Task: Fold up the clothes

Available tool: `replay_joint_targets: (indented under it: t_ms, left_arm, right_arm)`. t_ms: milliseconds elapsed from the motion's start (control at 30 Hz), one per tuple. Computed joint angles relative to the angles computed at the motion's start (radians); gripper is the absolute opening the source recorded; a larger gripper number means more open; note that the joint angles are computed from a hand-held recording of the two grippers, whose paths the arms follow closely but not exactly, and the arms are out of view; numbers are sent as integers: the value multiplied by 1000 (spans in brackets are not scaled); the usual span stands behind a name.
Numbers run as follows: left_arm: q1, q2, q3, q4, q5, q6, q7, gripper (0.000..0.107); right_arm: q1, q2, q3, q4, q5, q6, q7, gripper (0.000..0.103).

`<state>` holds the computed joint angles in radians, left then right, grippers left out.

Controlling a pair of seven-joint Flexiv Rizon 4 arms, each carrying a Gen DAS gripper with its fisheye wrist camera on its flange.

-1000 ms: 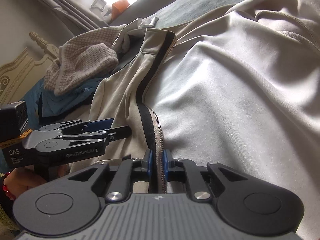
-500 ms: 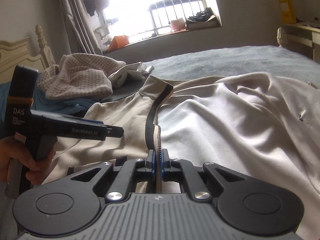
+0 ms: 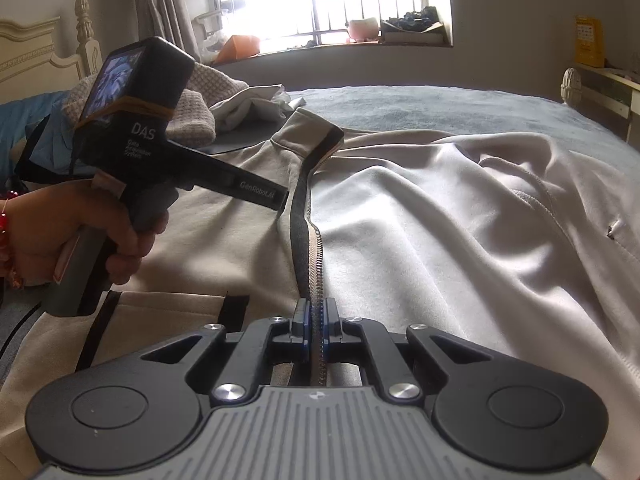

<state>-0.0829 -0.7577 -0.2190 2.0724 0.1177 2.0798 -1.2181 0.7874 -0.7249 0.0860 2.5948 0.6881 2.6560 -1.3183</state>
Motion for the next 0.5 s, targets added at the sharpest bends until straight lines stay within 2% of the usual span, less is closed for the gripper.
replay_joint_targets:
  t_ms: [267,367,500]
  left_arm:
    - [-99,-69,74,-140,-106,-13,32,55]
    - [-102,-88,68,-184,-135,-41,35,59]
    - [-104,-108,66,-207,-141,-20,35,61]
  right_arm:
    - [-49,-28,17,2,-56,25,38,5]
    - [-52,-34,16,0,-61,30,46,6]
    - [-68,-19,12,0,-83,15,56,6]
